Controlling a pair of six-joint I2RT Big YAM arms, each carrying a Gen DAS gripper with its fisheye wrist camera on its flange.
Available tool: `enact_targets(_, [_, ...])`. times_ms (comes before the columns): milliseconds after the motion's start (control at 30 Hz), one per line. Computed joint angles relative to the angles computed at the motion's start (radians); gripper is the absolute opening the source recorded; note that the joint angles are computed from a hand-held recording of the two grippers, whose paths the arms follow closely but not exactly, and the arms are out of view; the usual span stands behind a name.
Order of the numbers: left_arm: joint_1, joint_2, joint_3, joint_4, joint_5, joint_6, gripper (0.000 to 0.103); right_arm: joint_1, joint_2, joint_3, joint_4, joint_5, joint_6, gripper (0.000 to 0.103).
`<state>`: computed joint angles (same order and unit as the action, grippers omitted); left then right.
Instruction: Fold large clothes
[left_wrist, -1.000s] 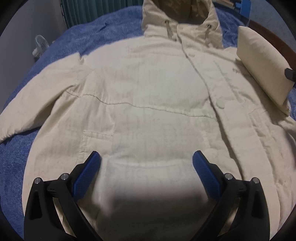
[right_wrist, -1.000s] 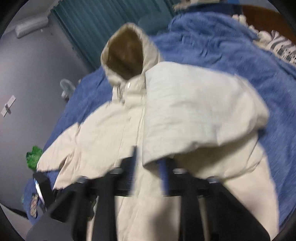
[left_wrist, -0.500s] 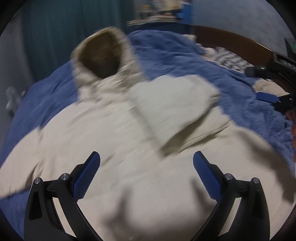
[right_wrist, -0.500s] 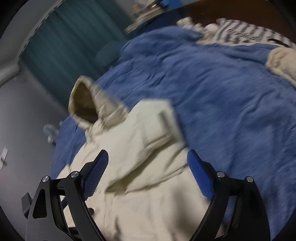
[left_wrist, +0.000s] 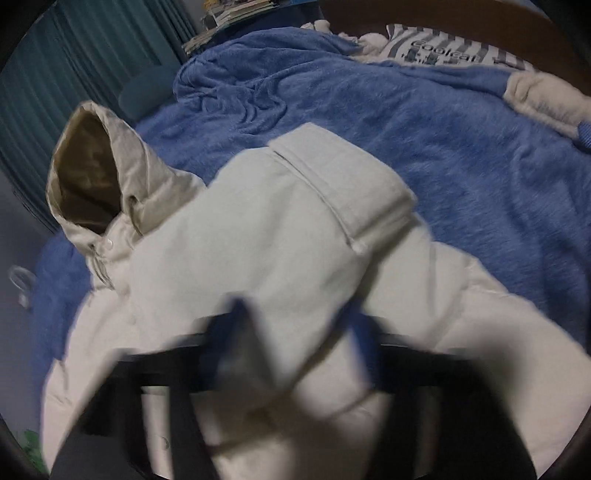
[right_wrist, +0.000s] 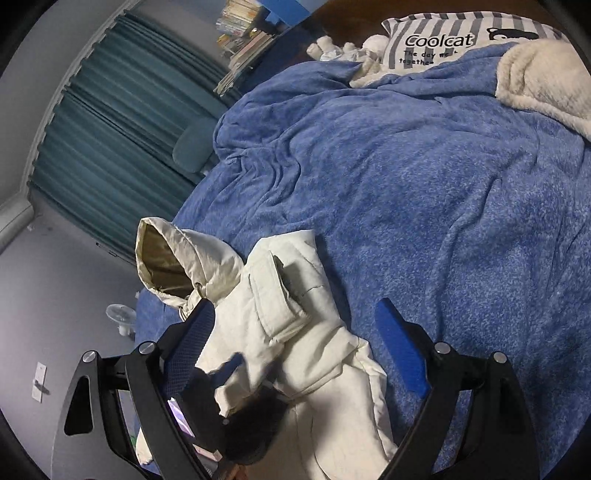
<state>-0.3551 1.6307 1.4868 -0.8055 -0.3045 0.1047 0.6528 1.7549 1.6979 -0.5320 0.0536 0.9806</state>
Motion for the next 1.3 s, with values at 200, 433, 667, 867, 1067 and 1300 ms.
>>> enact_targets(200, [0.128, -0.202, -0.149, 0.047, 0.178, -0.133, 0.006, 0.024, 0.03, 0.048, -0.031, 0.014, -0.047, 0.085])
enact_targets(433, [0.324, -0.443, -0.367, 0.125, 0.294, -0.191, 0.004, 0.093, 0.125, 0.2, -0.134, 0.065, -0.148, 0.085])
enact_targets(667, [0.533, -0.405, -0.401, 0.139, 0.404, -0.22, 0.004, 0.148, 0.272, 0.401, -0.292, 0.114, -0.262, 0.085])
enact_targets(867, [0.593, -0.349, -0.402, 0.098, 0.466, -0.239, 0.004, 0.163, 0.403, 0.572, -0.436, 0.136, -0.321, 0.085])
enact_targets(1067, [0.582, -0.43, -0.433, 0.175, 0.413, -0.209, 0.005, 0.168, 0.476, 0.661, -0.49, 0.133, -0.383, 0.085])
enact_targets(1300, [0.585, -0.341, -0.393, 0.121, 0.416, -0.2, 0.049, 0.168, 0.55, 0.757, -0.57, 0.131, -0.417, 0.085])
